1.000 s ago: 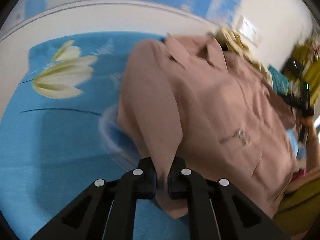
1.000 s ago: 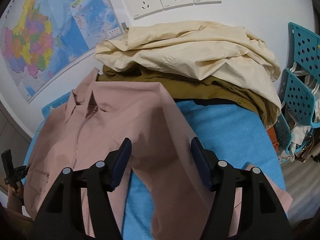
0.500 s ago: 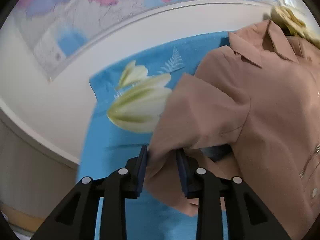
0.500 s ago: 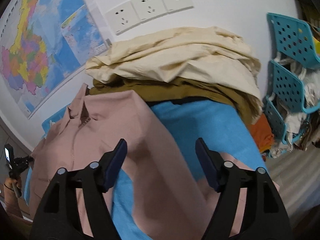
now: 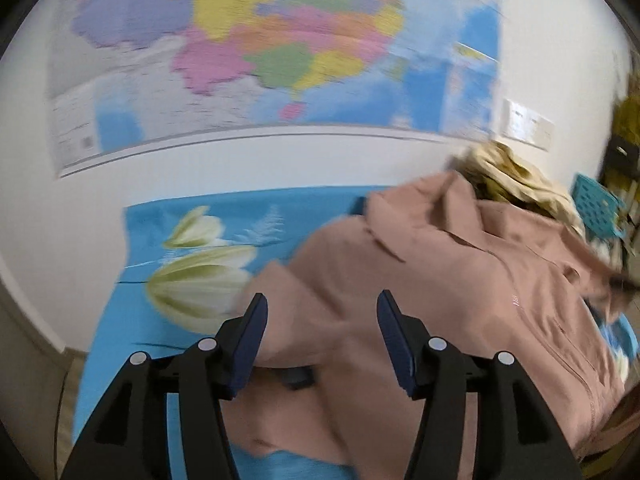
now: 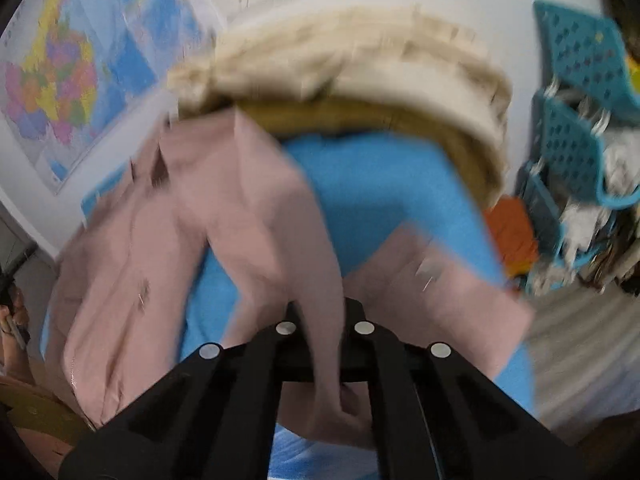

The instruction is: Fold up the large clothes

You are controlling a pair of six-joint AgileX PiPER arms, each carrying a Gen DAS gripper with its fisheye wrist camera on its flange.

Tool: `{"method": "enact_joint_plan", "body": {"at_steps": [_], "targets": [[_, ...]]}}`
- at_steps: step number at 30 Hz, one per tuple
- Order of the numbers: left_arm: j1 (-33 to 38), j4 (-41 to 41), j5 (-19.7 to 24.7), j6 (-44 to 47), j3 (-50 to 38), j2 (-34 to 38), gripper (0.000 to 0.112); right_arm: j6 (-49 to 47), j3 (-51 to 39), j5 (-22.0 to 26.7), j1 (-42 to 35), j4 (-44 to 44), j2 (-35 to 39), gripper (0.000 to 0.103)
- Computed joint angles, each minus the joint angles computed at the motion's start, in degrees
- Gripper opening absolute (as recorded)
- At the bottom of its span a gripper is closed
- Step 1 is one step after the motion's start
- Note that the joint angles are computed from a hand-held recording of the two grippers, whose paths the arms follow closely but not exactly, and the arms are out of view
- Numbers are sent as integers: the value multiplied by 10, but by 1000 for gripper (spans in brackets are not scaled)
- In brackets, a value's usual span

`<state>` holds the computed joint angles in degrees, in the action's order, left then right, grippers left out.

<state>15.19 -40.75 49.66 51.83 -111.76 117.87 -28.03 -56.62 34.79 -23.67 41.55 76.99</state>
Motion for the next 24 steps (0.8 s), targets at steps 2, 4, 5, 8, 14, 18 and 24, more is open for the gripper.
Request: {"method": "enact_joint_plan", "body": {"at_steps": [2,4,5,8,14,18,24], "targets": [[-15,-3,6,9,7,-2,56,11,-18,4,-24,4,-27,2],[-28,-6,21,18,3,4,58,70,-62,30,-13,-69,-17,6],[-36,-10,32,24,1,9,58,93,-94,65,1,-112,5,9],[-64,0,38,37,2,18,58,156,-135,110,44,-211,50,13],[-107,3,65,53,1,30,58,70,-129,169,62,-146,42,5],[-125,-15,90,76,-6,33,59,33,-182,238,73,-92,29,3],[-125,-75,170,70,-76,70,59,57,-380,316,180,-42,97,7]]}}
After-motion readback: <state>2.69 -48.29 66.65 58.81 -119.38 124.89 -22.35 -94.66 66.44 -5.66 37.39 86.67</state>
